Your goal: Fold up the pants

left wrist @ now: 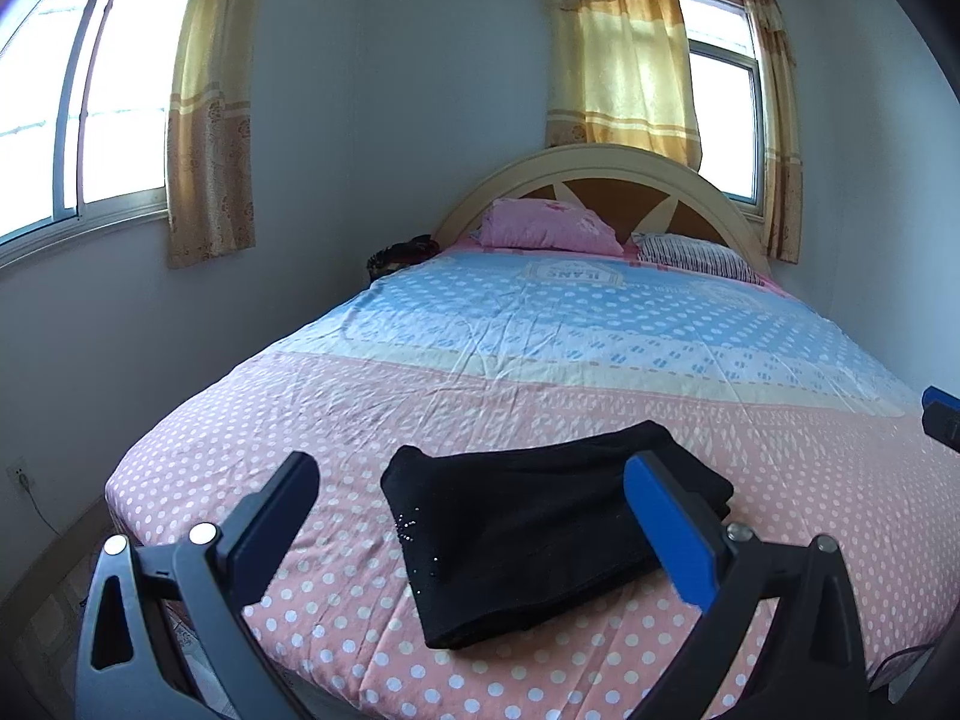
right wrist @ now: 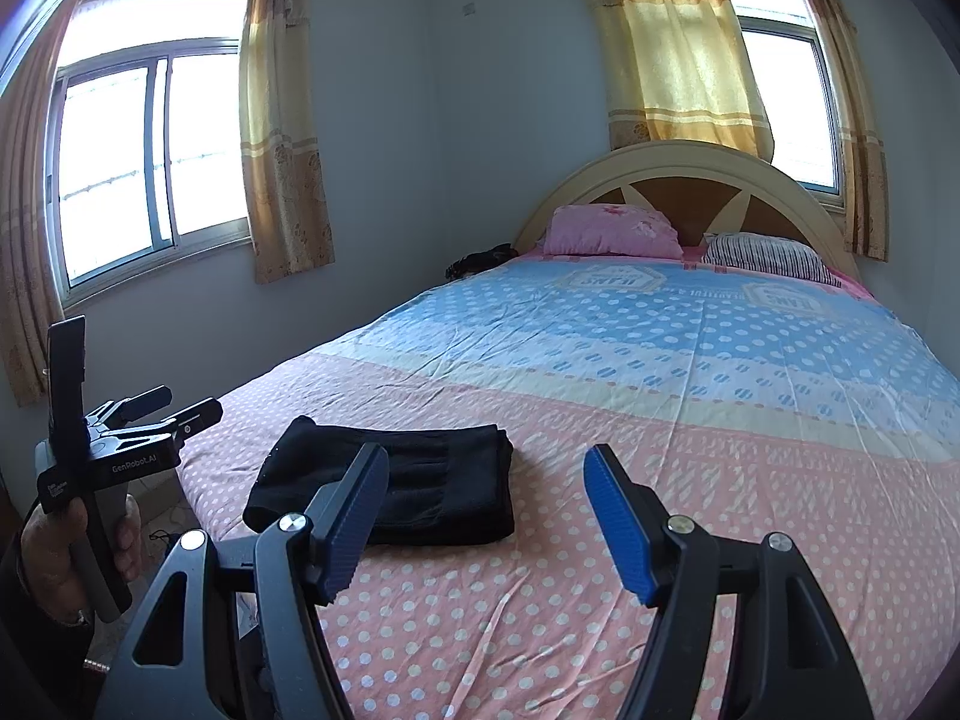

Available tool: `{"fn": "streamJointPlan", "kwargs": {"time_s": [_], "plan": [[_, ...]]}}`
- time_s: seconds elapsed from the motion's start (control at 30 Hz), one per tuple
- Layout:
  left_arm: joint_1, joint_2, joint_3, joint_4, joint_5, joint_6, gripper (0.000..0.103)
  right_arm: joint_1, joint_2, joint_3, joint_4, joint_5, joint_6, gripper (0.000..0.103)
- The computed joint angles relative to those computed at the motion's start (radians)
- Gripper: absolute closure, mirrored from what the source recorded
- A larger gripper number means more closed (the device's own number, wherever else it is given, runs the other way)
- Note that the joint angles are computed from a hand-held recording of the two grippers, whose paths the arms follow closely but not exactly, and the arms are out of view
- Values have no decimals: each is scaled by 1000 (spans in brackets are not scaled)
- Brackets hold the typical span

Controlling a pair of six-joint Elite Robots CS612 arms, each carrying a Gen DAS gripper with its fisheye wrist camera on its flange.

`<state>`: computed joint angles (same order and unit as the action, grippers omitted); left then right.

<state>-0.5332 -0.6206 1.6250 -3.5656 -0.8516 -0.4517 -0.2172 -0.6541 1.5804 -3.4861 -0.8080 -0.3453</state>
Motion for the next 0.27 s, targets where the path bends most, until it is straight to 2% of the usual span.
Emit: {"fn": "streamJointPlan", "kwargs": {"time_s": [0.27], "plan": [[-1,8,-6,-10,-3,18,0,3,3,-2,10,-6,-11,34]]}}
